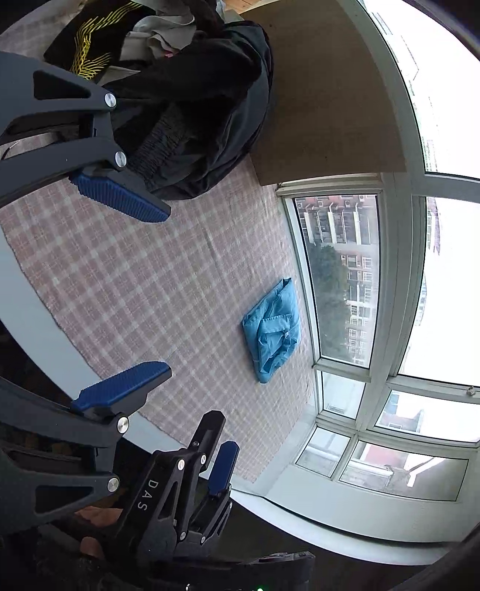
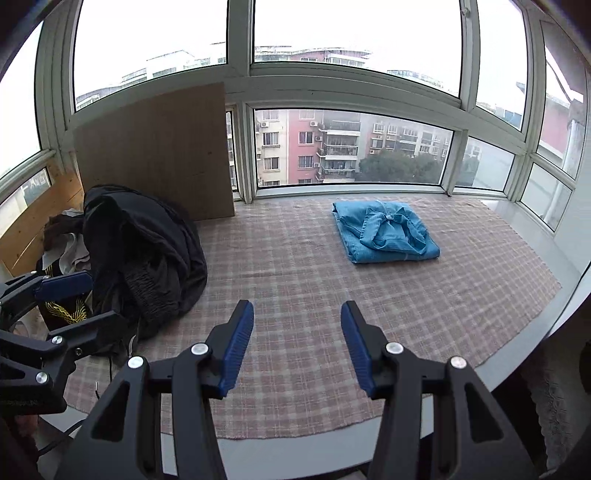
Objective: Fold clothes
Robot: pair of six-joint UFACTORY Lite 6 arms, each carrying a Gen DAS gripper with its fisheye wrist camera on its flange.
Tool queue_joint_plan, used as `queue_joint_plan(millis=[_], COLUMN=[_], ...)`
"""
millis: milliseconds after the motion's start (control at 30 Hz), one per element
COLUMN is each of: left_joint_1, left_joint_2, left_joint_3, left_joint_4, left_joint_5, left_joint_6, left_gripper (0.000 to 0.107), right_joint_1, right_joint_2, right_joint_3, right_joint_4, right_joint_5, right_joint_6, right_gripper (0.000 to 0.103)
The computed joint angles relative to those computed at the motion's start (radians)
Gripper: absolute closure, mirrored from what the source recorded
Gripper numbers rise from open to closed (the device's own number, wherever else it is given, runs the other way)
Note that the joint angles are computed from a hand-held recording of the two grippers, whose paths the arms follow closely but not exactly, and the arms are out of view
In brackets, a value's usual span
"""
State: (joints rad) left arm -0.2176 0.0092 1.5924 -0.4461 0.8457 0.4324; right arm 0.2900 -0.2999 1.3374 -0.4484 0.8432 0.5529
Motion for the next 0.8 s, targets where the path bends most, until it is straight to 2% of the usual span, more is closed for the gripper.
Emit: queue_joint_plan(millis=[200, 333, 800], left_joint_1=[0.009, -0.018, -0.045], left_joint_2=[-0.045, -0.074, -0.058], left_joint_3=[-0.037, -0.062, -0.028], left_joint_4=[-0.06, -0.026, -0.027], left_joint_5=[0.023, 0.007, 0.017], left_joint_6=[0.046, 0.022, -0.016], left_gripper=[0.031, 0.03, 0.03], right_joint_1=[0.055, 0.064, 0.025], right_joint_2=[-0.031, -0.037, -0.023], right_joint_3=[-0.016, -0.018, -0.015], right_joint_4=[-0.054, -0.064, -0.035], right_joint_5=[0.039, 0.046, 0.027], right_joint_6=[0.057, 0.071, 0.041], right_gripper=[0.054, 0.054, 0.054])
